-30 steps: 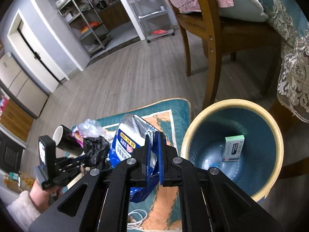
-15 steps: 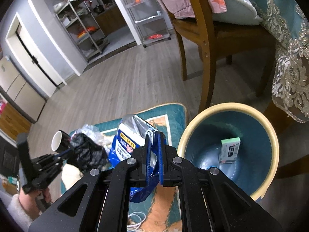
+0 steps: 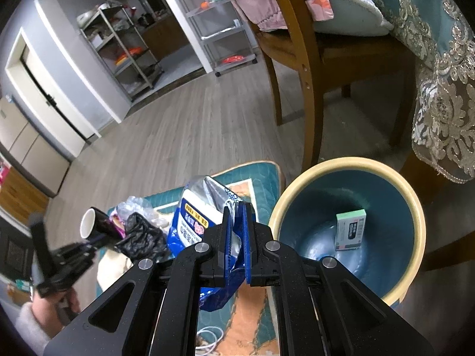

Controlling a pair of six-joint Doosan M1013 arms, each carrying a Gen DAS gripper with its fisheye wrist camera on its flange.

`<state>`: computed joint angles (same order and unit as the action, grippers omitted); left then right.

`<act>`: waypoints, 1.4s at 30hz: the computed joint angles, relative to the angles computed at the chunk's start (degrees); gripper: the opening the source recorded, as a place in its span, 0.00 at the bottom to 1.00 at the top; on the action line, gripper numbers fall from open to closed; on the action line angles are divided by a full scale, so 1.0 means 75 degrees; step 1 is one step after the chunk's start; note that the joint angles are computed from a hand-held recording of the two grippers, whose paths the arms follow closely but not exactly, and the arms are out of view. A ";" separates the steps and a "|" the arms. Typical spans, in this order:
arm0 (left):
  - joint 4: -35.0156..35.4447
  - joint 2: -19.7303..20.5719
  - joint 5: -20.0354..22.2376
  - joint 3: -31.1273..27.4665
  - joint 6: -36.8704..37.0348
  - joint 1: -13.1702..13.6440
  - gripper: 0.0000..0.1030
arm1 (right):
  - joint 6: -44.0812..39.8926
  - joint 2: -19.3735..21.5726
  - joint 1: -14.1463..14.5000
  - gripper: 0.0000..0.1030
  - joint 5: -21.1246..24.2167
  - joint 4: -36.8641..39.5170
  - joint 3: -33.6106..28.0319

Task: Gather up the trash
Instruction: 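Grasp the black plastic bag with the left gripper while the right gripper holds the wipes, then carry the black bag and wipes pack over the bin and release both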

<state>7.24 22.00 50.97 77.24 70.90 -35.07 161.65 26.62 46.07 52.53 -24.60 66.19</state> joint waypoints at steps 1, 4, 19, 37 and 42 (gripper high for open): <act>0.0021 0.0015 0.0121 0.0036 -0.0137 0.0031 0.30 | -0.0015 0.0008 0.0000 0.08 0.0006 0.0019 -0.0010; -0.0081 0.0106 0.0270 0.0120 -0.0466 0.0136 0.50 | -0.0060 0.0018 -0.0013 0.08 0.0004 0.0061 -0.0023; -0.0253 -0.0038 -0.0251 0.0142 -0.0181 0.0104 0.02 | 0.0027 -0.0004 -0.0001 0.08 -0.0011 -0.0073 0.0017; -0.0847 -0.0252 -0.1571 -0.0434 0.1058 -0.0680 0.02 | 0.1626 -0.0847 -0.0011 0.08 0.0217 -0.1466 0.1019; -0.1368 0.0082 -0.1496 -0.0806 0.1588 -0.0984 0.02 | 0.2015 -0.1131 -0.0056 0.08 0.0821 -0.1832 0.1423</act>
<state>-3.02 22.62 39.74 71.20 82.81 -42.45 176.76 18.14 45.65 58.69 -38.34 76.86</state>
